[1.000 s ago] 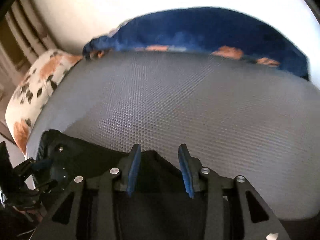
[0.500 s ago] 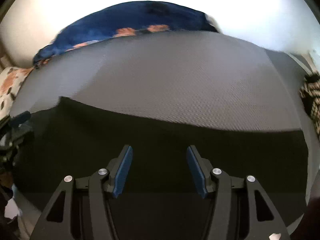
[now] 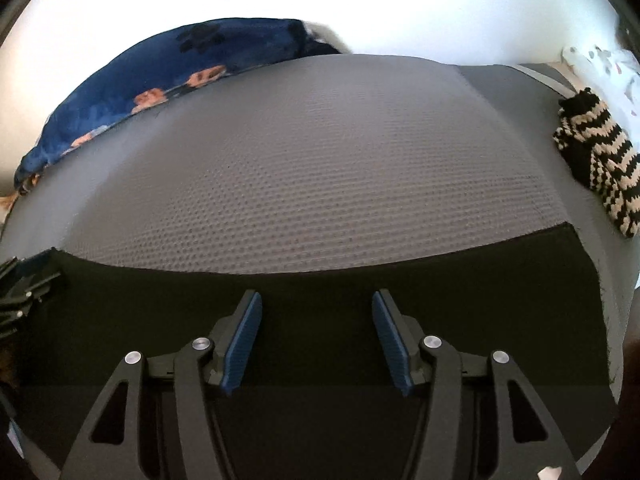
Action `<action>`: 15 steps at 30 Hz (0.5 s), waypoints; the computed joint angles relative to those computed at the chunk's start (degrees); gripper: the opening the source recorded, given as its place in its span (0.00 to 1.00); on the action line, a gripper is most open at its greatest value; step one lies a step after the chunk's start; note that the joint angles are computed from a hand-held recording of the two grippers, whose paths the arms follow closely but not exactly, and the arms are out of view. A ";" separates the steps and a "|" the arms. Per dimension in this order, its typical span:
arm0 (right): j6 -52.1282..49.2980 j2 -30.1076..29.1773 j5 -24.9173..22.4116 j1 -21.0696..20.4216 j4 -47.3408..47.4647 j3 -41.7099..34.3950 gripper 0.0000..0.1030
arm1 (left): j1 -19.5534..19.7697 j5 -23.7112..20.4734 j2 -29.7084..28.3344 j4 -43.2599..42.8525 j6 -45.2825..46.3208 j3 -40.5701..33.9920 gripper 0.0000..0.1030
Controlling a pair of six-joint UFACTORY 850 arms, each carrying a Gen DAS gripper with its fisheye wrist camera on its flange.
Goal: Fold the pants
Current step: 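Smooth the folded jeans flat with both grippers along the fold edge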
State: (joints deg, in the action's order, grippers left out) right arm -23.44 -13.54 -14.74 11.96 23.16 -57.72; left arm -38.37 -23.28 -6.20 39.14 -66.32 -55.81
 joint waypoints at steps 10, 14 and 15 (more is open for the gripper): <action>-15.79 8.92 -8.57 -10.09 23.20 6.08 0.53 | -2.62 -1.64 6.17 -2.37 -4.49 3.08 0.70; -17.93 14.03 -13.37 -17.26 28.23 11.01 0.54 | -5.60 -4.12 10.16 -0.38 -10.86 6.01 0.71; -17.65 15.09 -13.83 -18.85 28.72 12.23 0.54 | -6.63 -5.52 11.07 0.05 -12.33 6.69 0.71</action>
State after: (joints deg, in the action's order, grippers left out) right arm -41.09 1.54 -28.57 -6.89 51.88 -45.49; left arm -45.00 -28.80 4.87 39.19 -78.65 -49.12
